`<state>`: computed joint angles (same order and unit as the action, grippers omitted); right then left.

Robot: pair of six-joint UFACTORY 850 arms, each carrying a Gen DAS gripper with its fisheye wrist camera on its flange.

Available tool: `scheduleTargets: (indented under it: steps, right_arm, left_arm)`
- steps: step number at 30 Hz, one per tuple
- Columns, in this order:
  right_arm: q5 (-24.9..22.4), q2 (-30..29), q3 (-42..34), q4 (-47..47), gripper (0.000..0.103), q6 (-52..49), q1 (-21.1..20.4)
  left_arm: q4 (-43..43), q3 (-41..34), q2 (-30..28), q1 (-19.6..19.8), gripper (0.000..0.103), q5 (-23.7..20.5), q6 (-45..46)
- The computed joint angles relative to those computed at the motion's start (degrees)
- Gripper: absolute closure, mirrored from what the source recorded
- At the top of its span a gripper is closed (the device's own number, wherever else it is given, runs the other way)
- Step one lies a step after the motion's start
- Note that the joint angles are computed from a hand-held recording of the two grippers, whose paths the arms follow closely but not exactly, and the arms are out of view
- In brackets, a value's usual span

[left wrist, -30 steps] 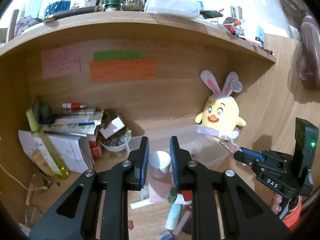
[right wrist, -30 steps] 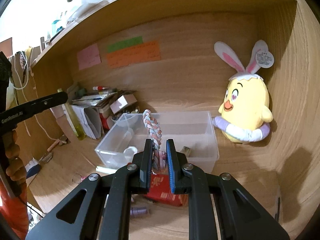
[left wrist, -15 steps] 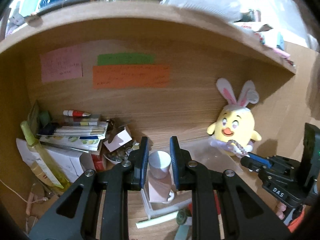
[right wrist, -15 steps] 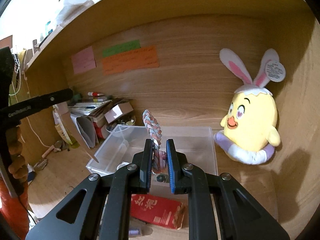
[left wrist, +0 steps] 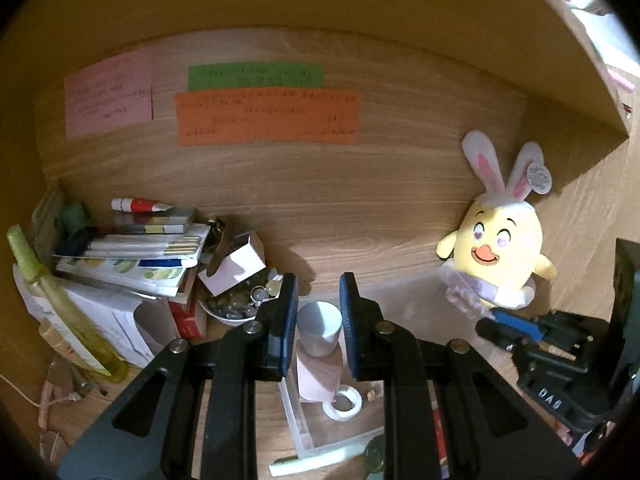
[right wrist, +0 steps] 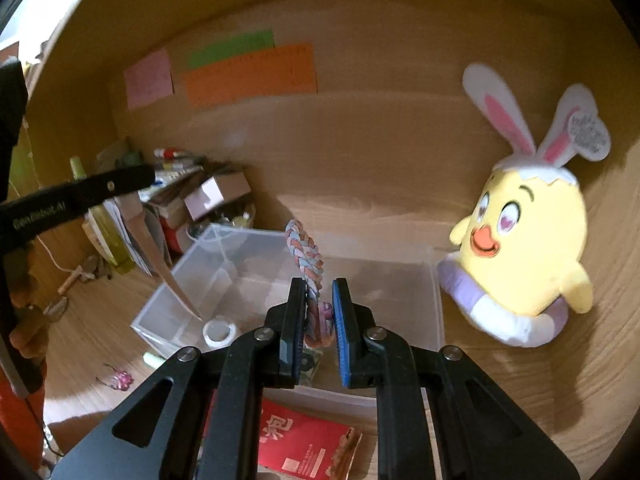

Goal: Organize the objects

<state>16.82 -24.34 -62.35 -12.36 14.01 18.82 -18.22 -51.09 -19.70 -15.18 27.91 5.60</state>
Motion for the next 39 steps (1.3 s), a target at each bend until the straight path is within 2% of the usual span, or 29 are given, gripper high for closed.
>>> scheduleTargets:
  steps: [3,7,16,24,28,32,37,39]
  right_arm:
    - [-1.51,-1.62,-1.54,-0.41,0.091,0.60,-0.02]
    - [-2.56,-2.87,-2.56,-1.70,0.091,1.79,-0.19]
    - [-5.98,-6.27,-5.70,-10.12,0.091,10.09,-0.48]
    - [-7.22,-7.25,-6.48,-11.19,0.091,10.95,-0.37]
    - [-8.21,-7.95,-7.22,-14.02,0.091,13.89,-0.37]
    - [-8.82,-8.46,-7.58,-17.22,0.091,16.90,-0.34]
    - [-9.52,-8.95,-8.00,-18.40,0.091,17.85,-0.07]
    - [-9.53,-9.04,-7.94,-15.56,0.091,14.89,0.10]
  left_arm:
    - [-3.27,-0.70,-0.91,-0.40,0.083,1.12,2.87]
    - [-1.81,-0.75,-1.82,-0.26,0.083,2.51,1.39]
    - [-0.40,-2.09,-4.96,0.13,0.083,-1.62,0.91]
    - [0.58,-4.69,-7.99,0.06,0.083,-5.95,0.80]
    - [-0.15,-6.07,-9.51,-0.28,0.083,-8.33,2.50]
    - [-1.63,-6.00,-9.78,-0.96,0.082,-8.85,5.29]
    - [-0.89,-5.00,-8.90,-1.23,0.069,-8.41,4.64]
    - [-1.20,-4.42,-8.42,-1.28,0.064,-8.03,4.88]
